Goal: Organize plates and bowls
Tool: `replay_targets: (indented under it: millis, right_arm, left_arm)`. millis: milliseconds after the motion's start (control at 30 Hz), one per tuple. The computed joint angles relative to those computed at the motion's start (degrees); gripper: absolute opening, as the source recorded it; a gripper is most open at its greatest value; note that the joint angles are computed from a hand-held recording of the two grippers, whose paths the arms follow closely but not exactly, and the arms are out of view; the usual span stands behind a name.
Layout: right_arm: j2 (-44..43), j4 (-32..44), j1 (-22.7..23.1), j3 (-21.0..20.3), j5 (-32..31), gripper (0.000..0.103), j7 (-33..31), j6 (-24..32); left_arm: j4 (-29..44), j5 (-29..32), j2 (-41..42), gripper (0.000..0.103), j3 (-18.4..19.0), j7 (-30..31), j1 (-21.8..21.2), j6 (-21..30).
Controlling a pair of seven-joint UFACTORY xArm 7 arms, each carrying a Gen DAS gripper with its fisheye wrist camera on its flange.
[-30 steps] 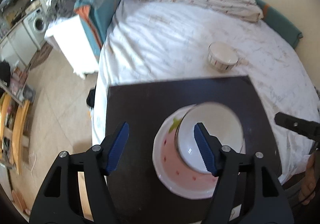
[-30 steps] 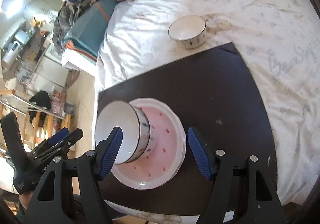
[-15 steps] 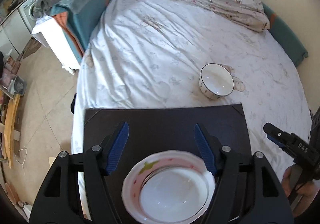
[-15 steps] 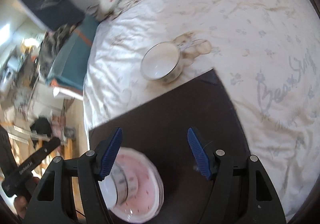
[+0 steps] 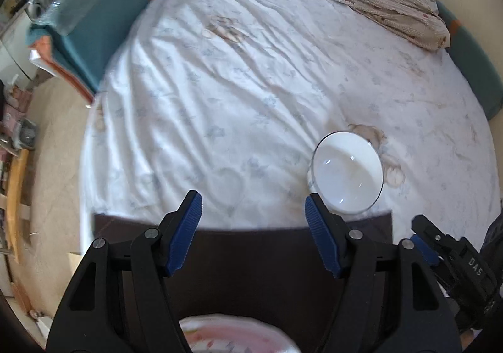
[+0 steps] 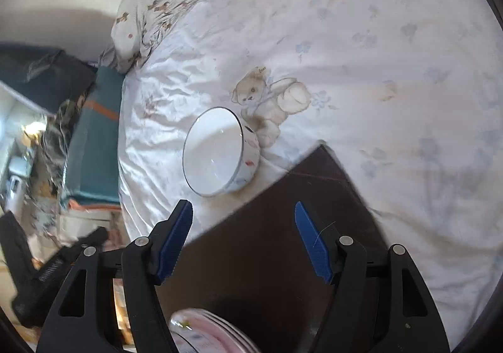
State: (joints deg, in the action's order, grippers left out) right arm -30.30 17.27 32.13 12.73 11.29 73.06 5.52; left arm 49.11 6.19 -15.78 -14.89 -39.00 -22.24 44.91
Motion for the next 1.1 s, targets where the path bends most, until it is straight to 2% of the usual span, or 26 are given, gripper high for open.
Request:
replay_targets:
  millis: [67, 133, 167, 200, 233, 267, 333, 367, 433, 500, 533, 567, 633, 733, 767, 833, 867, 933, 1000, 1100]
  right_arm:
    - [3.6, 1.8, -2.2, 0.4, -1.0, 0.071, -0.2, -0.6]
    - [9.2, 3.8, 1.7, -4.6, 0.9, 0.066, -3.7, -3.9]
    - [11.5, 4.8, 4.3, -7.5, 2.3, 0.059, -5.8, -5.1]
    - [14.3, 6.5, 7.0, -10.3, 3.8, 0.055, -8.2, -5.3]
    - [15.8, 7.5, 7.9, -11.3, 4.8, 0.048, -9.9, -5.2]
    - [17.3, 8.9, 6.9, -10.5, 4.3, 0.044, -10.4, -4.0]
    - [19.9, 12.3, 0.0, -4.7, -0.4, 0.044, -8.5, 1.4]
    - [20.5, 12.8, -0.9, -3.9, 0.3, 0.044, -9.1, 1.8]
    - [22.9, 13.7, 2.5, -6.3, 8.3, 0.044, -15.3, 0.4]
    - [24.6, 14.7, 2.8, -6.6, 12.6, 0.042, -19.2, 1.4]
    - [25.7, 15.2, 3.7, -7.1, 16.9, 0.042, -23.3, 1.2]
    - [26.5, 15.8, 3.5, -7.0, 18.9, 0.039, -25.8, 1.9]
    - [27.1, 15.8, 2.4, -5.9, 20.6, 0.039, -27.2, 2.3]
    - [27.3, 15.4, 1.3, -4.3, 25.5, 0.035, -30.7, 1.3]
    - [27.5, 15.5, 0.6, -3.5, 25.2, 0.031, -31.1, 1.1]
    - [28.1, 16.1, -0.6, -2.2, 25.1, 0.024, -31.7, 0.9]
    - [28.3, 16.3, -0.1, -2.7, 25.4, 0.020, -32.1, 0.9]
    - [28.7, 16.8, -2.7, -1.0, 20.4, 0.019, -28.3, 2.0]
    - [28.7, 16.9, -3.4, -0.5, 18.9, 0.018, -27.5, 2.5]
    - [28.3, 17.1, -4.5, 0.0, 12.7, 0.017, -23.6, 3.4]
  left_arm:
    - [2.1, -1.6, 4.7, 0.065, 0.6, 2.3, -0.5, -1.2]
    - [5.3, 3.1, 10.0, 0.065, -0.4, 0.0, -0.3, -0.4]
    - [6.2, 6.1, 11.7, 0.065, -0.7, -2.3, -0.6, -0.2]
    - [6.7, 7.1, 13.2, 0.065, -0.5, -3.3, -1.0, -0.7]
    - [7.3, 6.1, 14.8, 0.064, 0.0, -2.5, -1.5, -1.6]
    - [8.1, 4.2, 16.8, 0.064, 0.4, -1.0, -2.0, -2.7]
    - [9.6, 3.8, 19.6, 0.062, 0.8, 0.2, -3.1, -3.6]
    - [10.7, 3.9, 21.2, 0.062, 1.0, 0.8, -3.7, -3.7]
    - [12.7, 4.7, 23.8, 0.058, 1.6, 0.7, -4.9, -2.9]
    - [14.0, 3.8, 26.0, 0.058, 2.3, 1.2, -5.2, -2.8]
    - [14.5, 3.6, 26.8, 0.053, 2.6, 1.3, -5.4, -3.1]
    - [15.4, 3.7, 28.2, 0.051, 3.0, 1.4, -5.6, -2.6]
    - [16.7, 2.8, 30.0, 0.038, 3.3, 2.4, -5.8, -2.1]
    - [16.8, 0.8, 31.2, 0.033, 3.4, 4.0, -5.9, -3.9]
    - [16.9, 1.1, 31.3, 0.031, 3.5, 4.2, -6.2, -4.2]
    - [17.2, -0.3, 31.7, 0.010, 2.9, 6.7, -6.2, -5.3]
    - [17.9, 0.6, 32.0, 0.010, 3.2, 6.4, -6.9, -4.4]
    - [18.6, 1.6, 32.3, 0.010, 3.6, 5.7, -7.8, -3.5]
    - [18.7, 1.6, 32.1, 0.010, 3.7, 5.4, -8.1, -3.2]
    - [17.5, 1.8, 30.5, 0.009, 3.5, 6.1, -8.2, -3.5]
